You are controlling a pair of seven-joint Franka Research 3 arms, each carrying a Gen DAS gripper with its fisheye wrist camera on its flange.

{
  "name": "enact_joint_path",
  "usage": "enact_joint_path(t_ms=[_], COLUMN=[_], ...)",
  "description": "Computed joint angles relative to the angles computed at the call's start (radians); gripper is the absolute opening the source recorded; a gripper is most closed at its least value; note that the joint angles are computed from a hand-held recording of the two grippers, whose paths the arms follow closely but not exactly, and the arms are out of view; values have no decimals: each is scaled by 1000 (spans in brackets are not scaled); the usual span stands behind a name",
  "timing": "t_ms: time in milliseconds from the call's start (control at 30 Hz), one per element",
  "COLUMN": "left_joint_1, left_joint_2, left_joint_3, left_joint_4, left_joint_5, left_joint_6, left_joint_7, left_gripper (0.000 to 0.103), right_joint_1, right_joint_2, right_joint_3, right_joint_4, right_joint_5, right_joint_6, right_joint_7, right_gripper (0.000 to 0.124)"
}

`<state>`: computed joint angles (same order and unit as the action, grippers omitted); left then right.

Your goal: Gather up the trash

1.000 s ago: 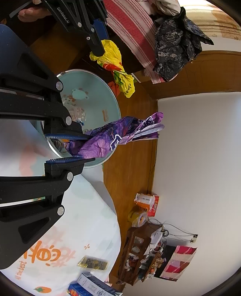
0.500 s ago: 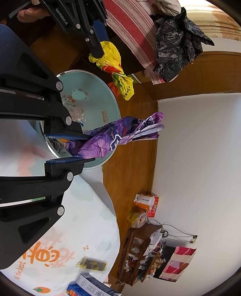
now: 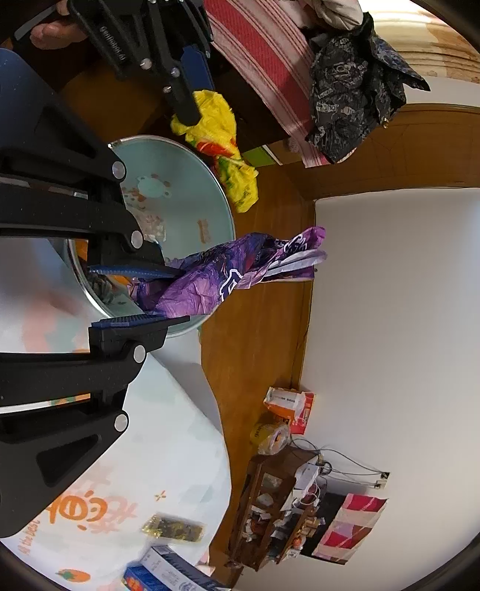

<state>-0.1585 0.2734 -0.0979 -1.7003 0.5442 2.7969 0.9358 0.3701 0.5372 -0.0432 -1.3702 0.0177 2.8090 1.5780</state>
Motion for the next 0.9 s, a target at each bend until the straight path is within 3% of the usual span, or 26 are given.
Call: enact_joint_path(t_ms=[67,100,200,267,333,433,633,667,733,800,900], left_joint_1=[-11,-7,-3,2,10,8,4,2,-2,-9,-5], left_joint_2=[7,8,3,-6,-23,-65,-151,-163,-183,-204,-223], left_joint_3=[12,7,2,-2,-13,-12,-19,-20,-25,-30,-46], left_joint_4=[10,10,1,-10,-28,-65,-132,-140,-150,-158,-168], left_joint_5=[23,15,6,-6,-28,-22,26,42,71,114,122], left_joint_6=[0,3,12,19,32,65,140,148,156,159,168], left_joint_7=[-30,-26,-13,-9,7,-1,-37,-46,-63,-104,-105], left_gripper=[54,55,56,63,64,76,89,92,95,97,97], right_joint_1=[2,5,-3,-6,-15,-16,32,66,78,135,173], right_joint_2=[13,18,13,-2,-42,-133,-339,-370,-408,-450,-491], right_joint_3=[-4,-13,-15,-18,-11,-17,-101,-147,-175,-260,-326], right_joint_4=[19,26,15,-10,-68,-197,-467,-502,-540,-569,-565], right_joint_5=[-2,-5,2,3,15,20,-71,-145,-232,-447,-810], right_joint_6=[1,3,5,15,42,104,250,269,294,308,281], right_joint_7=[3,16,27,37,40,61,233,307,386,582,897], right_gripper=[34,41,44,48,51,56,59,59,61,62,63])
